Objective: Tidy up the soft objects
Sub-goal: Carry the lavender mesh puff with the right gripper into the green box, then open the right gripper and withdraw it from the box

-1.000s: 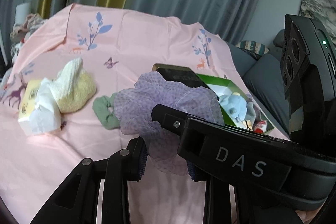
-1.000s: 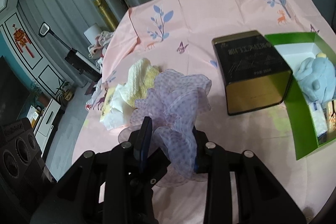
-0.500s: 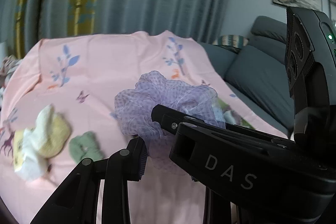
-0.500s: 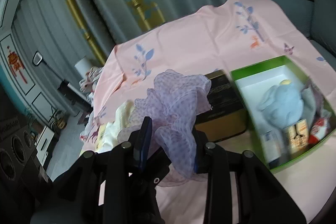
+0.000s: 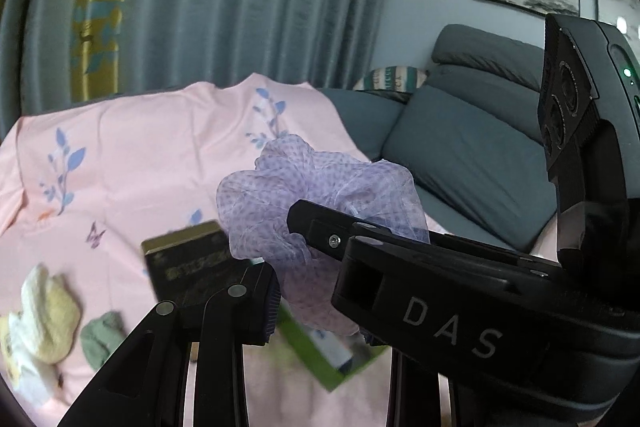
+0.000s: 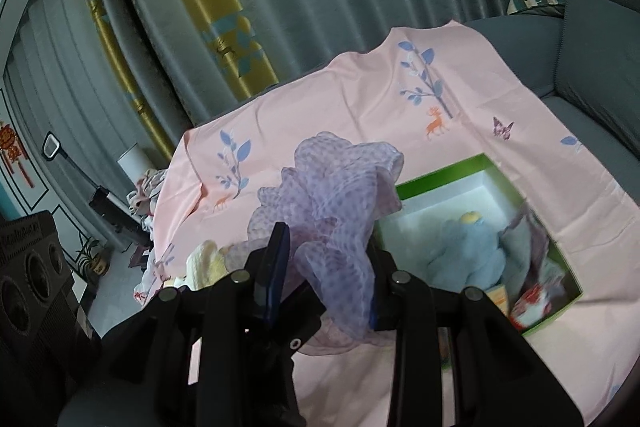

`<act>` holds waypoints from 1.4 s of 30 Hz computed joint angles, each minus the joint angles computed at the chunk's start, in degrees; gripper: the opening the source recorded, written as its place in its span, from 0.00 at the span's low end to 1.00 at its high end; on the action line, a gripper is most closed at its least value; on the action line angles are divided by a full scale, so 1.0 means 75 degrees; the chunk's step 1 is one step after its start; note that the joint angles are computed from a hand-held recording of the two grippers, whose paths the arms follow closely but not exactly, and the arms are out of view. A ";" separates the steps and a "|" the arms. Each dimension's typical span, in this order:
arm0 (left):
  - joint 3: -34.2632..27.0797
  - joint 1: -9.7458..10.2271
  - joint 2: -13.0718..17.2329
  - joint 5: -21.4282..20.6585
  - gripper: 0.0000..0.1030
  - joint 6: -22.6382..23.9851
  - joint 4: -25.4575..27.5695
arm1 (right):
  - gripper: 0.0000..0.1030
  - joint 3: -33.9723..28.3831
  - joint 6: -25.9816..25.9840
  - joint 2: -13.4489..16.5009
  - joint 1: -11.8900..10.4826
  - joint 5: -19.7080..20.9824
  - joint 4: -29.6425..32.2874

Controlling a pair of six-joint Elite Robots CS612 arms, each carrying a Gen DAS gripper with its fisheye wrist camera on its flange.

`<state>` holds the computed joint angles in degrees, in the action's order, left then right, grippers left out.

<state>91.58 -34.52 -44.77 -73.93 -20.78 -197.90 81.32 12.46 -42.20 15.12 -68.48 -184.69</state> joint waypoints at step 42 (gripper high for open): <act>-0.3397 0.0359 0.1828 -0.0508 0.53 -0.0820 0.3973 | 0.58 -0.2226 0.1367 0.1502 -0.0653 -0.0334 0.2128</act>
